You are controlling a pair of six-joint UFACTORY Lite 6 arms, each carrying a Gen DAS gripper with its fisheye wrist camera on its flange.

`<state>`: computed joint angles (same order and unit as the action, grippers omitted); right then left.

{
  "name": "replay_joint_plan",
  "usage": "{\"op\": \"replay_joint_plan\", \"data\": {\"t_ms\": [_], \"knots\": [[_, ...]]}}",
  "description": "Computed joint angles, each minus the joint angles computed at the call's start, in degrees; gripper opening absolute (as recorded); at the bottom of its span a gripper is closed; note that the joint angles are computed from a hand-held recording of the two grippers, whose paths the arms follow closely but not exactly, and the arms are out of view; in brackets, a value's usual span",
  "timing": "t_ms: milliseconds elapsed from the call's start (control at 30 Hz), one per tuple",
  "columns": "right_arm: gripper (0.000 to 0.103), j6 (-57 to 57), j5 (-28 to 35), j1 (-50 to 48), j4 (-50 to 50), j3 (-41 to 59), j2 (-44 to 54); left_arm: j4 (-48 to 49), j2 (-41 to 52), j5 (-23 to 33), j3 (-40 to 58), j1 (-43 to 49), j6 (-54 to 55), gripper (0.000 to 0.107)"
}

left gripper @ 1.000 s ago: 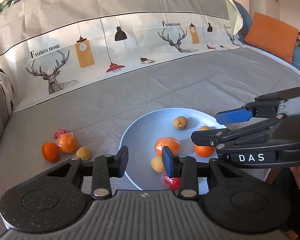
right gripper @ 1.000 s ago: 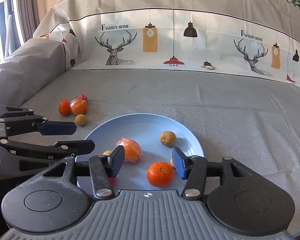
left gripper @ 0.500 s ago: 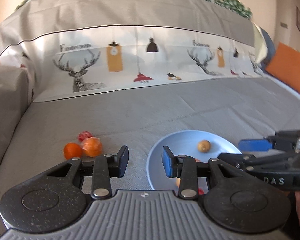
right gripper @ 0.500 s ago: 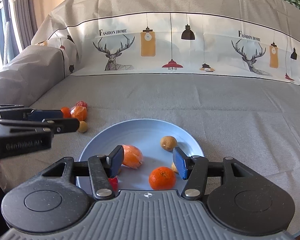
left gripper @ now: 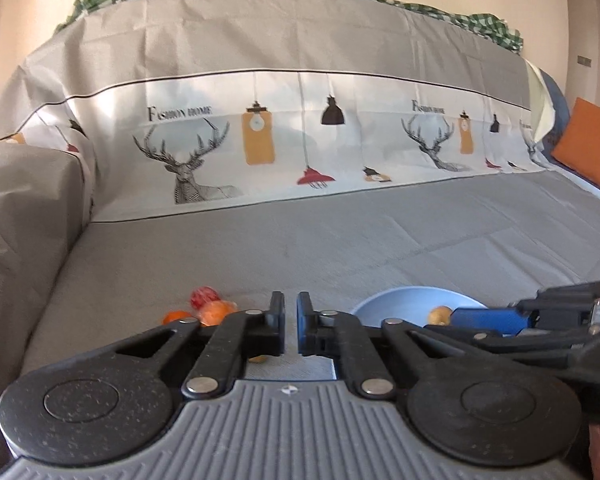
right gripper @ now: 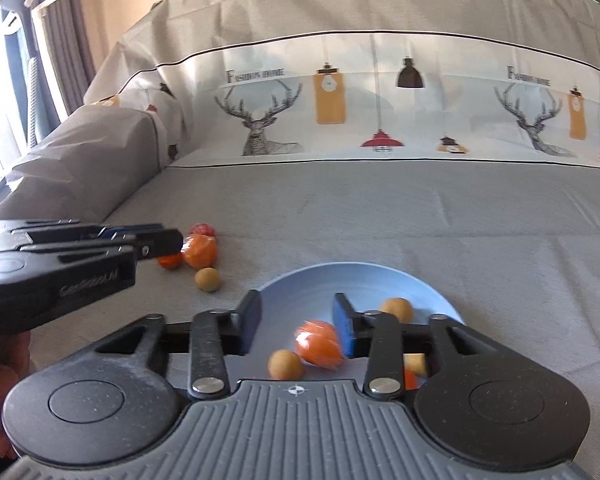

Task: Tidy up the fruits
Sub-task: 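Grasp a mandarin with the left tool while the right tool grasps a kiwi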

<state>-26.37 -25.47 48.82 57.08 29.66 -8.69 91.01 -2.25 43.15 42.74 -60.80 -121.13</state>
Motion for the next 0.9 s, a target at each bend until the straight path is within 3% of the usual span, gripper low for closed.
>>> {"op": "replay_joint_plan", "data": {"t_ms": [100,200,300,433,533,700,800,900], "knots": [[0.026,0.8,-0.4,1.1,-1.0,3.2,3.3,-3.1,0.1,2.2,1.5,0.2,5.7,0.005],[0.025,1.6,-0.4,1.8,-1.8,6.4,6.5,-6.6,0.5,2.7,3.9,2.4,15.5,0.005],[0.025,2.8,0.0,2.3,-3.1,9.7,9.7,-5.6,0.6,0.6,4.8,7.7,17.8,0.006],[0.025,2.8,0.5,2.9,-3.7,14.2,14.1,1.4,-0.4,-3.4,-0.5,15.8,7.2,0.006],[0.025,3.3,1.2,2.9,-4.2,17.1,17.3,-1.7,-1.7,-12.1,-1.3,24.1,4.8,0.006],[0.025,4.6,3.1,2.0,-5.1,22.8,23.4,3.3,-2.0,-23.6,-2.4,33.5,-3.8,0.006],[0.025,4.2,4.3,1.5,-4.0,27.4,27.9,5.6,-0.2,-26.8,-1.4,35.9,-6.5,0.014],[0.027,-0.4,5.0,1.4,1.0,32.7,32.4,9.2,1.1,-28.2,-1.3,36.6,-11.3,0.028]]}}
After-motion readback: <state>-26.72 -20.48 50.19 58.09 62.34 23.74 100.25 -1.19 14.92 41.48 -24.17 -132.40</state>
